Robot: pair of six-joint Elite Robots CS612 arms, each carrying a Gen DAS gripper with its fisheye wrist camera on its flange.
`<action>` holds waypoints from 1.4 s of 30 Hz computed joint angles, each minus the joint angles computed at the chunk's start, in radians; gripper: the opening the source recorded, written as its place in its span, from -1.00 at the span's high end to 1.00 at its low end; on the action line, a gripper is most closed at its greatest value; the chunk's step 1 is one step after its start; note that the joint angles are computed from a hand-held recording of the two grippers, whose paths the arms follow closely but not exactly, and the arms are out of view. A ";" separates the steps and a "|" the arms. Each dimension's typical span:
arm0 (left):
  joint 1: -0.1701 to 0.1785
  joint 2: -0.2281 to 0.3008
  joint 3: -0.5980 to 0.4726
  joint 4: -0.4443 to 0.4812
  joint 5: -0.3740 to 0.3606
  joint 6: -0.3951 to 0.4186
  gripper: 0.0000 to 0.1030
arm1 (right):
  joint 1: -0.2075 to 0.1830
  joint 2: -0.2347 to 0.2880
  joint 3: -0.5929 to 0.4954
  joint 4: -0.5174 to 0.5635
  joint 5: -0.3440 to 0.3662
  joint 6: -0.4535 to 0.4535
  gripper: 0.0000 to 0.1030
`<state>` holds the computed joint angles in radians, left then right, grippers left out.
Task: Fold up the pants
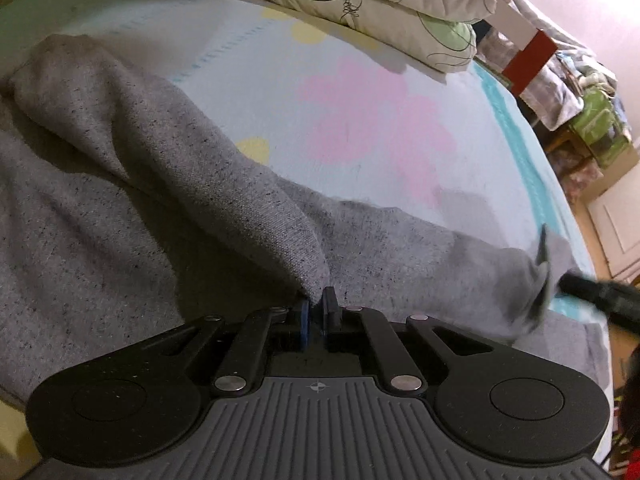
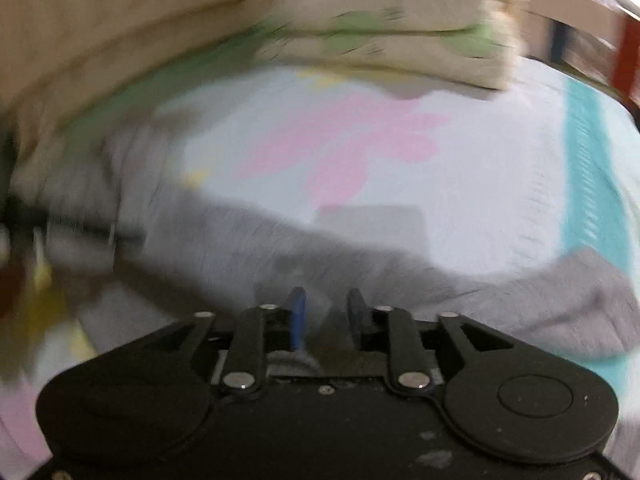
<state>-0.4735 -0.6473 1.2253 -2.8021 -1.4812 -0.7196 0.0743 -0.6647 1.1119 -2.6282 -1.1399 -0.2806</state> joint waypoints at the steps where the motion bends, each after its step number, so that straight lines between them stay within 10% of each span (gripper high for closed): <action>1: 0.002 0.003 -0.005 0.001 -0.003 0.002 0.89 | -0.005 0.004 -0.010 -0.020 -0.017 0.068 0.28; 10: -0.005 -0.008 0.028 -0.016 0.009 0.014 0.90 | 0.020 0.203 -0.386 0.166 -0.513 0.429 0.13; 16: -0.007 -0.001 0.015 -0.009 0.019 0.032 0.90 | 0.042 0.348 -0.646 0.420 -0.679 0.505 0.12; 18: -0.006 0.001 0.012 -0.009 0.015 0.030 0.90 | 0.047 0.365 -0.679 0.482 -0.724 0.487 0.27; 20: -0.004 0.001 0.011 -0.017 0.014 0.029 0.91 | 0.046 0.367 -0.683 0.486 -0.725 0.461 0.94; 23: -0.001 -0.001 0.007 -0.061 0.019 0.045 0.91 | 0.030 0.323 -0.621 0.430 -0.654 0.476 0.95; 33: -0.030 -0.098 0.144 -0.297 0.141 0.195 0.91 | -0.024 -0.052 0.010 -0.229 -0.537 0.587 0.95; 42: -0.047 -0.111 0.243 -0.113 0.077 0.110 0.90 | -0.039 -0.153 0.316 -0.054 -0.548 0.775 0.96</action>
<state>-0.5203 -0.7583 1.4680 -2.9155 -1.4037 -0.6092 0.0356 -0.8178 1.4277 -2.6826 -1.6880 0.4944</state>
